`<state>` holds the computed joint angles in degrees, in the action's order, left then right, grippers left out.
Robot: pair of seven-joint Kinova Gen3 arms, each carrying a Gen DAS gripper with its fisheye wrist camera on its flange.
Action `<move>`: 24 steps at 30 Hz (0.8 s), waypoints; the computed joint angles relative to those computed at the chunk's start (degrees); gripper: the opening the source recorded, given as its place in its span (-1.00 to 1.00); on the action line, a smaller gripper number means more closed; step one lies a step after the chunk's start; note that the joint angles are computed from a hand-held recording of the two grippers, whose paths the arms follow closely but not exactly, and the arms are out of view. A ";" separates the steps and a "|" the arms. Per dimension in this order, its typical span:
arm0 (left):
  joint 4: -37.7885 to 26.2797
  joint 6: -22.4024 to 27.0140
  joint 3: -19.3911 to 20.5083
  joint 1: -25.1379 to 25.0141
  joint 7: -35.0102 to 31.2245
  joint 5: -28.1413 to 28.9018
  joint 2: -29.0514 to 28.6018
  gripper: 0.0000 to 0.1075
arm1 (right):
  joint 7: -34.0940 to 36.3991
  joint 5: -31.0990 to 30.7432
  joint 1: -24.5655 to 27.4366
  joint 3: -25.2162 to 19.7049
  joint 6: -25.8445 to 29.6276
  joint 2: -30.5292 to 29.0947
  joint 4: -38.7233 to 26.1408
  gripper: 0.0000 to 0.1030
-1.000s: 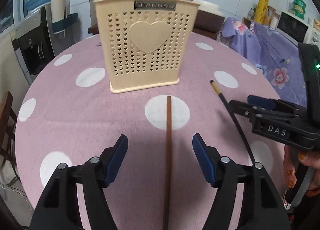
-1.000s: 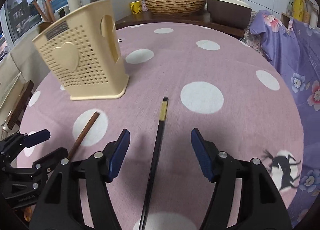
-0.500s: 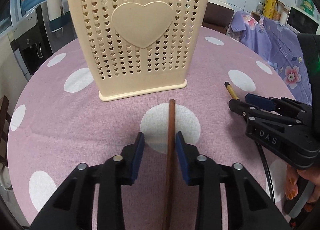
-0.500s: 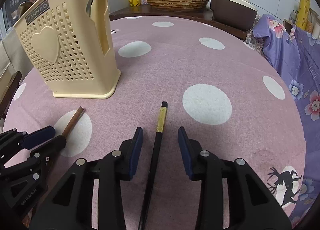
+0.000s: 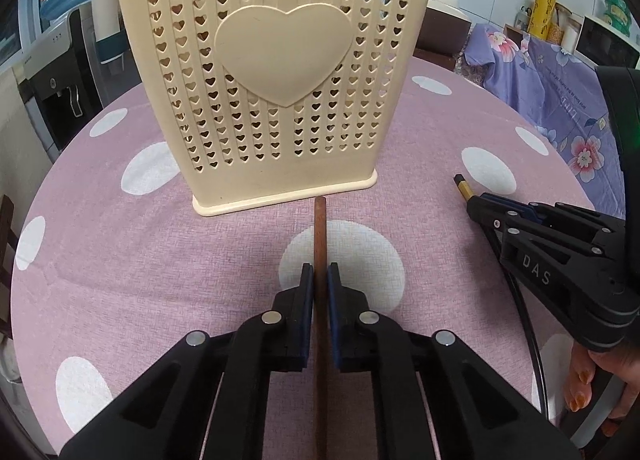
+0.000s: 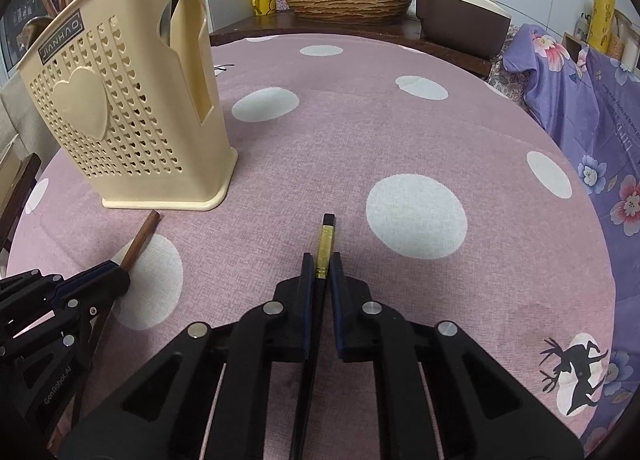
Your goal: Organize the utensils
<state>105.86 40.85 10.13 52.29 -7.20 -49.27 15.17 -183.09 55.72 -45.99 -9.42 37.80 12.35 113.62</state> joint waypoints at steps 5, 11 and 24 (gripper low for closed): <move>1.14 -1.36 -0.23 0.00 1.83 -0.69 -1.04 -0.85 | -1.28 0.36 0.70 0.19 -2.44 -1.27 1.33 -0.84; 4.98 -1.21 1.01 0.86 11.14 -7.34 -5.68 -0.85 | -5.76 2.89 2.18 -1.09 -7.20 -5.83 5.21 -0.85; 8.22 8.16 11.11 -2.74 23.49 -18.63 -16.07 -0.85 | -9.31 7.28 7.17 -11.88 -9.04 -19.29 7.98 -0.85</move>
